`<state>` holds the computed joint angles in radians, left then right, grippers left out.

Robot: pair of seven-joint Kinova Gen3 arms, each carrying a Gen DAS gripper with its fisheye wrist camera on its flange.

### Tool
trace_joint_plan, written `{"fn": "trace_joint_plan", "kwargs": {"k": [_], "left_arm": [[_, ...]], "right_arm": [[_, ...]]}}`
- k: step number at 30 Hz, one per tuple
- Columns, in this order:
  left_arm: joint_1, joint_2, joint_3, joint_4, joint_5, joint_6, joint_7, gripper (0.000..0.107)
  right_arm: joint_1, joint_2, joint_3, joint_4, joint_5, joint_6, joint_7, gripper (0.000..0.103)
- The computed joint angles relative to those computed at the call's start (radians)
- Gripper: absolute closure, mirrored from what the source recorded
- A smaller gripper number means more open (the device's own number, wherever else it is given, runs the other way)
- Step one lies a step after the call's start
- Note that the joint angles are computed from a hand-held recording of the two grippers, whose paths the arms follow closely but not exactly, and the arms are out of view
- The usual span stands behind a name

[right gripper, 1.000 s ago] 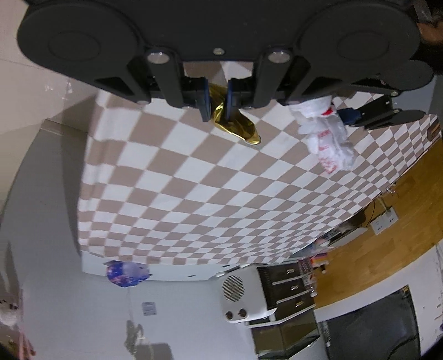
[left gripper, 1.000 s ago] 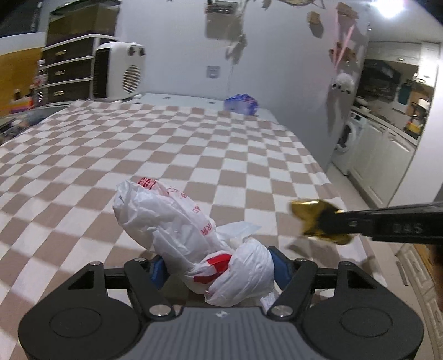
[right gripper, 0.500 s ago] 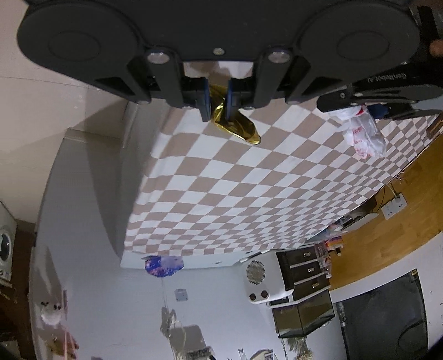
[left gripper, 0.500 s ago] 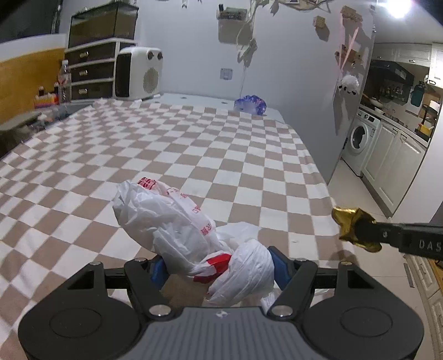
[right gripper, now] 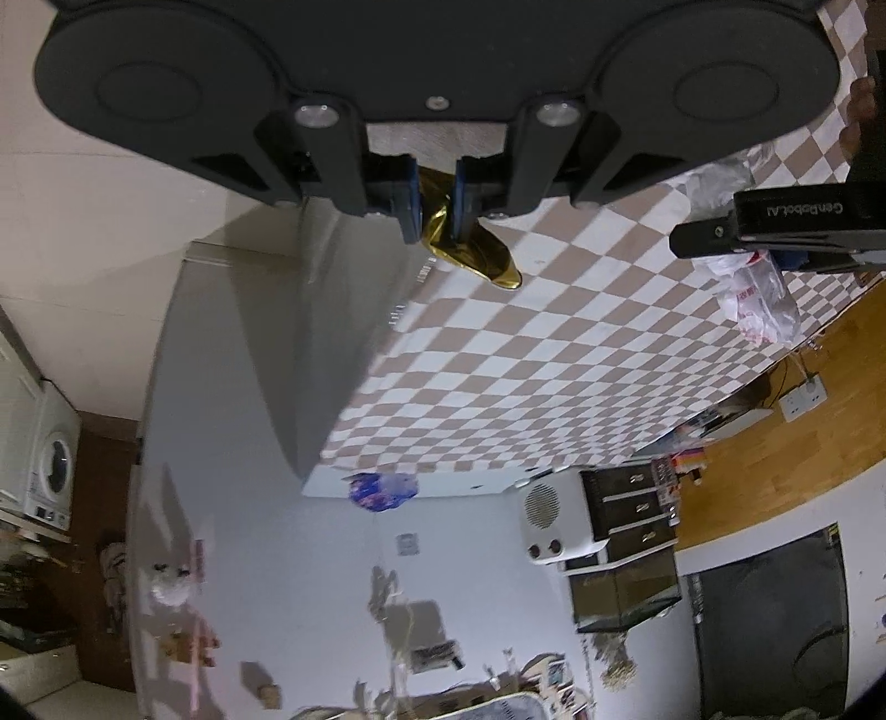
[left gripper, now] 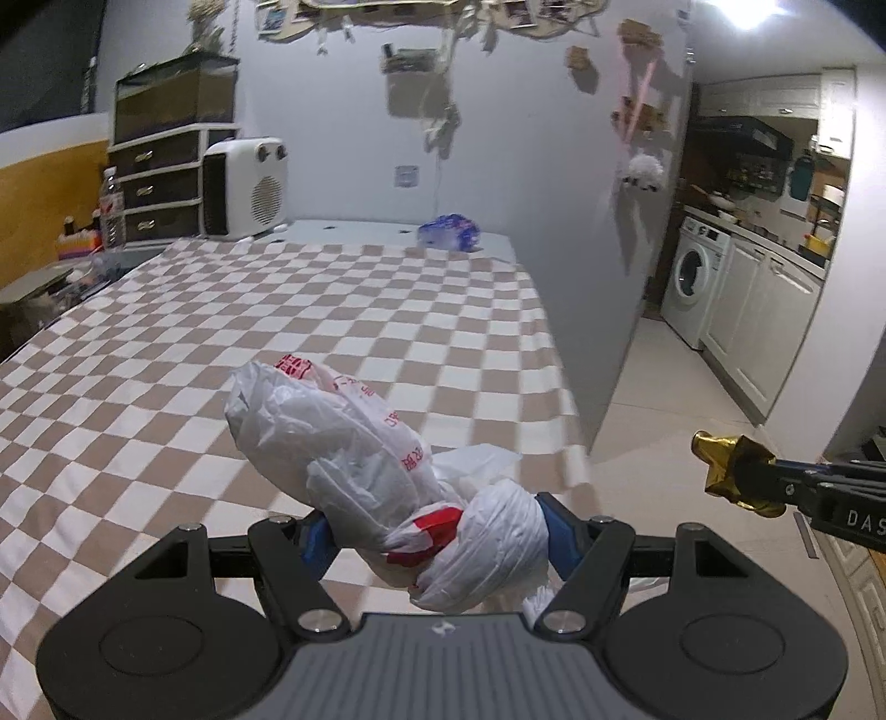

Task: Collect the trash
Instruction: 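Lift and carry the bag and gold wrapper with both tools over the bin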

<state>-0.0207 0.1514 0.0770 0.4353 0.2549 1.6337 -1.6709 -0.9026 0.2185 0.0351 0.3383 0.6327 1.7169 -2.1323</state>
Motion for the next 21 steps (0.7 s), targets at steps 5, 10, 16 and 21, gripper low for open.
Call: {"fn": "trace_joint_plan", "kwargs": {"k": [5,10,16,21], "left_arm": [[0.082,-0.04,0.018,0.052,-0.042,-0.028,0.028,0.036],[0.188,-0.061,0.046,0.094,-0.109,-0.052,0.077,0.036],[0.342,-0.058,0.092,0.12,-0.216,-0.083,0.133,0.036],[0.453,-0.042,0.119,0.14,-0.27,-0.113,0.179,0.036]], "right_arm": [[-0.061,-0.104,-0.034,0.142,0.121,0.008,-0.071,0.091],[-0.061,-0.194,-0.109,0.253,0.217,0.038,-0.136,0.091],[-0.003,-0.298,-0.197,0.38,0.277,0.076,-0.204,0.091],[0.072,-0.387,-0.23,0.487,0.264,0.094,-0.25,0.091]]}}
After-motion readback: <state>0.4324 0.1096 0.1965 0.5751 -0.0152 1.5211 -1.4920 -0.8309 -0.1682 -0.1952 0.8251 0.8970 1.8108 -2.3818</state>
